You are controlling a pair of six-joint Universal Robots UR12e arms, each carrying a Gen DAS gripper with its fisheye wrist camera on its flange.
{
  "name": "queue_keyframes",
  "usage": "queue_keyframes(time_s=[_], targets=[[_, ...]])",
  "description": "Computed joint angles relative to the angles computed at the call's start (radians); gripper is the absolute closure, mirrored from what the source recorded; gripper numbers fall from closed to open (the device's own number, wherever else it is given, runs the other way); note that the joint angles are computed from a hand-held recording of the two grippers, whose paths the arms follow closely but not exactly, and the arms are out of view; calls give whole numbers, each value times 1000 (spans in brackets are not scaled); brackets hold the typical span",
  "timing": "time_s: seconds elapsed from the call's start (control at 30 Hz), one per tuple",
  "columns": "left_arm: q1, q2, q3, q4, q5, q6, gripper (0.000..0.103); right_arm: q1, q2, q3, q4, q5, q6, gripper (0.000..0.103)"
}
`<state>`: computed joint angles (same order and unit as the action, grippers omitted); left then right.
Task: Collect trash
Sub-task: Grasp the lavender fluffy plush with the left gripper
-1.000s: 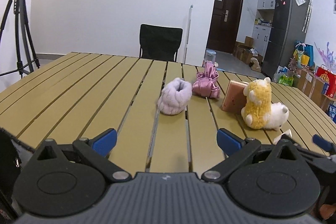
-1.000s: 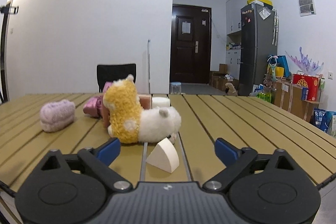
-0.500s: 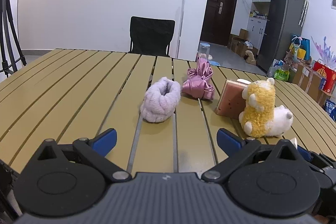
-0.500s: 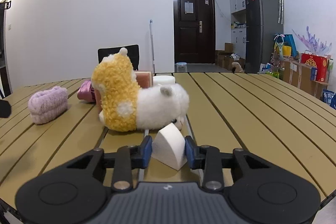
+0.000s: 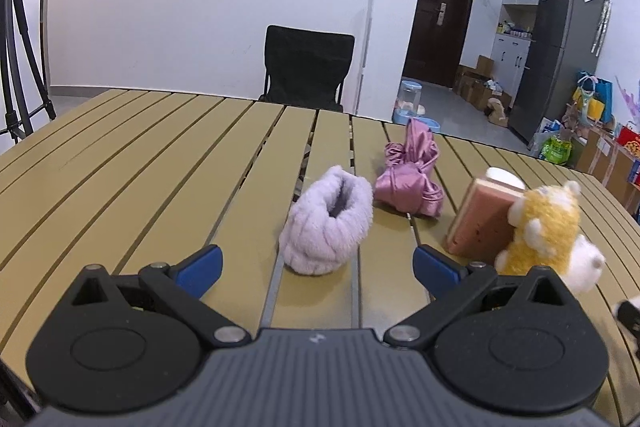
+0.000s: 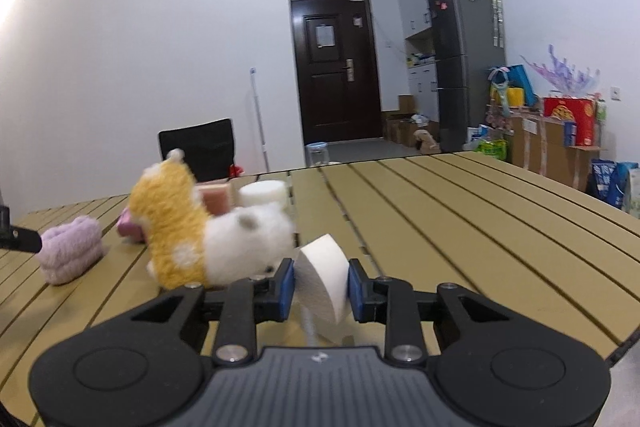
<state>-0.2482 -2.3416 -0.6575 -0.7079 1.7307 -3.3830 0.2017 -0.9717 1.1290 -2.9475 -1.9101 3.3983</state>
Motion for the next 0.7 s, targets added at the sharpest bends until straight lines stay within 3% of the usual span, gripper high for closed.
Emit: queue_keyframes(time_s=[0.33,0.53,0.7], targets=[[9,-101,172,-98,-17,-41,0,-21,-24,38,-14,-44,54,76],[0,-171,293,-151,22,-27,0,-27,-31,49,-11,-58,51,76],[2,-232,412,-244,13,-29,13,-28,-32,51,-12,-63,41,76]])
